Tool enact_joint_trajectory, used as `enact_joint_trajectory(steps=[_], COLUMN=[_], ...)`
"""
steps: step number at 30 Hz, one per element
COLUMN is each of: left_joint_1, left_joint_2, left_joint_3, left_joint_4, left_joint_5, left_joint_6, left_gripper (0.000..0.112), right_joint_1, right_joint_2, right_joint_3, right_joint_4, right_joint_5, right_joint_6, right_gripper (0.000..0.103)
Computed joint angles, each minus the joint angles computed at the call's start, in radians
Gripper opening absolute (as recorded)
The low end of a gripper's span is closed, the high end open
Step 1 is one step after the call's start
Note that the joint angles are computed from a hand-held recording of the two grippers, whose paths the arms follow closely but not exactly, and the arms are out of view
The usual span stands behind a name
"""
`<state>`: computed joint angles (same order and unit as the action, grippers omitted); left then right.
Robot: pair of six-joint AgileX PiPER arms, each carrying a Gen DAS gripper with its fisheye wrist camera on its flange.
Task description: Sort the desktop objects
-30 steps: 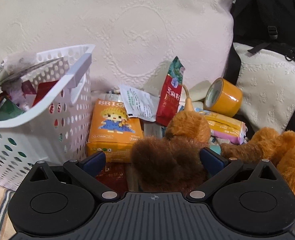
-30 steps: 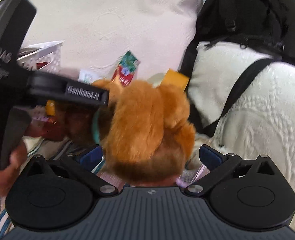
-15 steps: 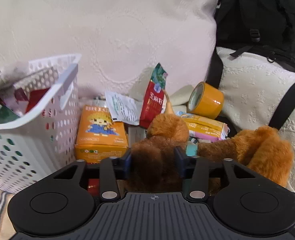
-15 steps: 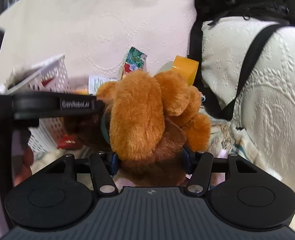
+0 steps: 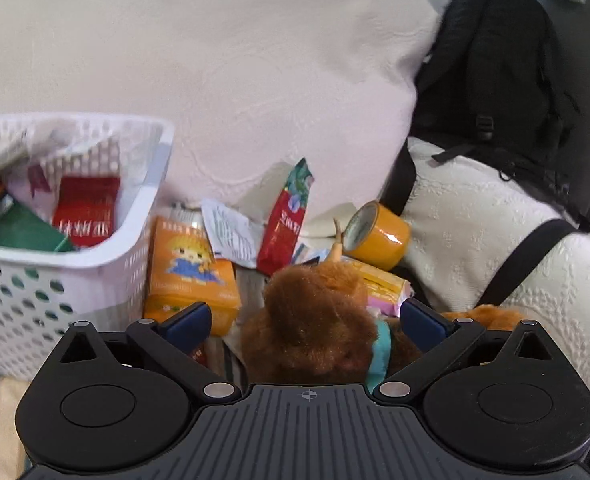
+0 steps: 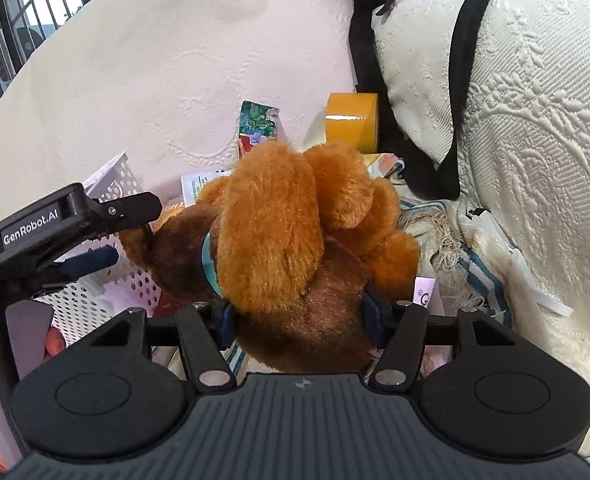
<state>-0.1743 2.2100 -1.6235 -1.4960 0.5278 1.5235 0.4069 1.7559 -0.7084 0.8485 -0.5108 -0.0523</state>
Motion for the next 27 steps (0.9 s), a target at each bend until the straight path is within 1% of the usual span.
enact_joint_trajectory(steps=[2,3,4,5,7,8,9,11,12,14,15,16,17,18,19,20,21,22,23,25,27], left_joint_1=[-0.040,-0.053,-0.061,-0.068,-0.077,-0.079,-0.078,-0.068,-0.059,-0.041,-0.037,-0.038,-0.038,-0.036,-0.039,-0.046,-0.054,-0.062,-0.070,-0.079,-0.075], left_joint_2=[-0.017,-0.014,-0.003,0.013,0.045,0.066,0.090,0.132,0.152,0.186,0.195,0.198,0.201,0.205,0.200,0.187,0.174,0.160,0.147,0.119,0.090], left_joint_3=[0.051,0.057,0.049,0.028,-0.003,-0.028,-0.056,-0.109,-0.142,-0.210,-0.229,-0.237,-0.245,-0.255,-0.248,-0.223,-0.198,-0.172,-0.151,-0.111,-0.076], left_joint_4=[-0.146,-0.192,-0.203,-0.187,-0.184,-0.166,-0.138,-0.091,-0.032,0.096,0.130,0.148,0.170,0.194,0.191,0.164,0.134,0.108,0.087,0.039,-0.001], left_joint_5=[-0.099,-0.120,-0.124,-0.125,-0.131,-0.133,-0.129,-0.112,-0.093,-0.040,-0.024,-0.023,-0.016,0.003,-0.001,-0.021,-0.044,-0.068,-0.089,-0.114,-0.111], left_joint_6=[0.194,0.259,0.284,0.275,0.271,0.244,0.202,0.107,0.017,-0.169,-0.217,-0.235,-0.252,-0.274,-0.270,-0.233,-0.187,-0.143,-0.109,-0.041,0.001], left_gripper=[0.103,0.103,0.103,0.103,0.103,0.103,0.103,0.103,0.103,0.102,0.098,0.087,0.074,0.069,0.067,0.065,0.064,0.062,0.060,0.058,0.055], right_joint_1=[0.001,0.002,0.003,0.002,-0.009,-0.005,0.002,0.028,0.048,0.116,0.152,0.180,0.198,0.204,0.196,0.179,0.150,0.132,0.128,0.149,0.157], right_joint_2=[0.000,0.001,0.004,0.005,0.005,0.012,0.016,0.026,0.033,0.065,0.086,0.099,0.114,0.122,0.119,0.113,0.110,0.114,0.108,0.092,0.065], right_joint_3=[0.000,0.002,0.008,0.019,0.035,0.042,0.040,0.023,0.020,0.000,-0.020,-0.026,-0.042,-0.060,-0.085,-0.115,-0.147,-0.174,-0.184,-0.174,-0.150], right_joint_4=[-0.006,-0.011,-0.037,-0.065,-0.127,-0.135,-0.116,-0.033,0.011,0.164,0.246,0.297,0.333,0.358,0.392,0.444,0.487,0.529,0.566,0.587,0.582], right_joint_5=[-0.002,-0.008,-0.024,-0.037,-0.045,-0.061,-0.070,-0.089,-0.120,-0.222,-0.275,-0.318,-0.345,-0.346,-0.306,-0.247,-0.167,-0.116,-0.105,-0.133,-0.132], right_joint_6=[0.004,0.012,0.045,0.082,0.168,0.189,0.170,0.074,0.033,-0.092,-0.166,-0.209,-0.248,-0.299,-0.374,-0.474,-0.574,-0.649,-0.684,-0.674,-0.629], right_gripper=[0.069,0.070,0.074,0.079,0.083,0.085,0.085,0.086,0.087,0.098,0.100,0.100,0.100,0.100,0.100,0.099,0.093,0.072,0.071,0.066,0.065])
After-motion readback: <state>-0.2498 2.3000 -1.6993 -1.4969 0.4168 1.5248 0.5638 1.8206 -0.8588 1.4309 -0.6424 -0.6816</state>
